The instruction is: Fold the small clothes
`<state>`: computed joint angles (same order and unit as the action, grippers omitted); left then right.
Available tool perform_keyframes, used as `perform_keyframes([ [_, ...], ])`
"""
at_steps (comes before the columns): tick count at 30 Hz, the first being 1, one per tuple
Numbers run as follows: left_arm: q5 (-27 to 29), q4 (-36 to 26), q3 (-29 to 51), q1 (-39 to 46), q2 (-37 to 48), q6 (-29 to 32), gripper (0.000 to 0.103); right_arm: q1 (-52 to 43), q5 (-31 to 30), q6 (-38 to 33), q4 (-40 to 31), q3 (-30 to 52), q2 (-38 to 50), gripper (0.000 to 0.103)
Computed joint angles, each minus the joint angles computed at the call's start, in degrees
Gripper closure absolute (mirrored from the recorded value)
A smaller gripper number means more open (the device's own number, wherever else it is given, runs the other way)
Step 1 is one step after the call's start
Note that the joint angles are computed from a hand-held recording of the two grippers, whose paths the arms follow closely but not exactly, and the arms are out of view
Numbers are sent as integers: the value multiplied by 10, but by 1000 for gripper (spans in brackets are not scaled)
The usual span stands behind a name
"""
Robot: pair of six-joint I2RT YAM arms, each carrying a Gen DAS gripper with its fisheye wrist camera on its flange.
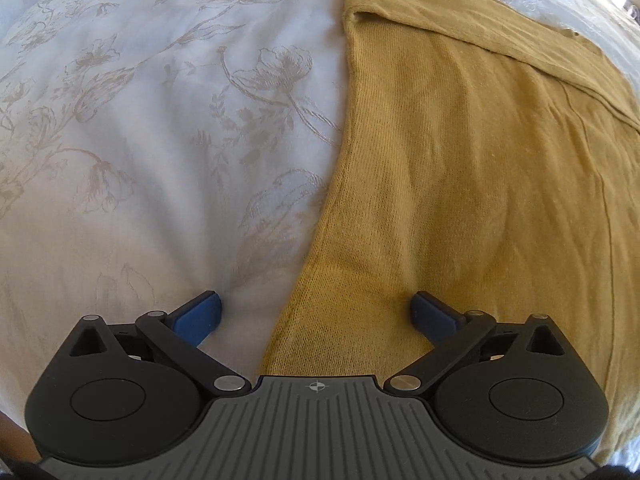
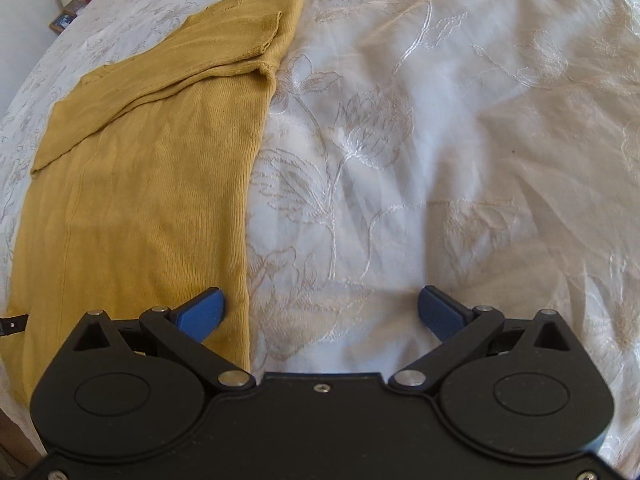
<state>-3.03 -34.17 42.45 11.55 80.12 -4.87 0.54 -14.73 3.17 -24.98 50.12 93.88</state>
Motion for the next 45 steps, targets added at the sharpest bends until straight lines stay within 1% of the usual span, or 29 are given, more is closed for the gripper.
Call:
perform_keyframes([
  [2, 12, 3, -14, 12, -15, 14, 0, -5, -5, -3, -1, -23, -22, 1],
  [3, 21, 2, -34, 22, -38, 25, 0, -6, -4, -4, -1, -32, -31, 1],
  [7, 46, 5, -66, 49, -75, 64, 0, -3, -1, 9, -6, -75, -78, 1],
  [12, 87, -10, -105, 97, -135, 126, 0, 10, 13, 62, -21, -113, -135, 1],
  [13, 96, -13, -113, 108, -145, 135, 0, 10, 12, 73, -24, -118, -145, 1],
  [14, 98, -25, -104, 98, -149, 122, 0, 10, 13, 84, -29, -125, -158, 1],
  [18, 118, -35, -132, 122, -190, 166, 0, 19, 22, 125, -35, -160, -221, 1],
  [19, 122, -55, -145, 129, -226, 181, 0, 22, 23, 133, -37, -167, -236, 1],
  [24, 132, -54, -164, 137, -257, 219, 0, 44, 20, 154, -49, -199, -308, 1],
  [25, 135, -52, -166, 140, -259, 221, 0, 52, 21, 158, -48, -204, -314, 1],
  [26, 133, -29, -166, 130, -239, 210, 0, 58, 20, 159, -50, -208, -322, 1],
  [27, 135, -27, -168, 131, -241, 208, 0, 67, 21, 162, -53, -212, -330, 1],
  [33, 146, -14, -189, 144, -270, 220, 0, 135, 40, 173, -42, -232, -343, 1],
  [35, 153, -14, -193, 151, -278, 227, 0, 145, 38, 170, -28, -235, -335, 1],
  [37, 159, -27, -193, 160, -289, 239, 0, 149, 32, 168, -15, -241, -330, 1],
  [45, 159, -51, -160, 158, -245, 263, 0, 114, -27, 166, 39, -261, -287, 1],
])
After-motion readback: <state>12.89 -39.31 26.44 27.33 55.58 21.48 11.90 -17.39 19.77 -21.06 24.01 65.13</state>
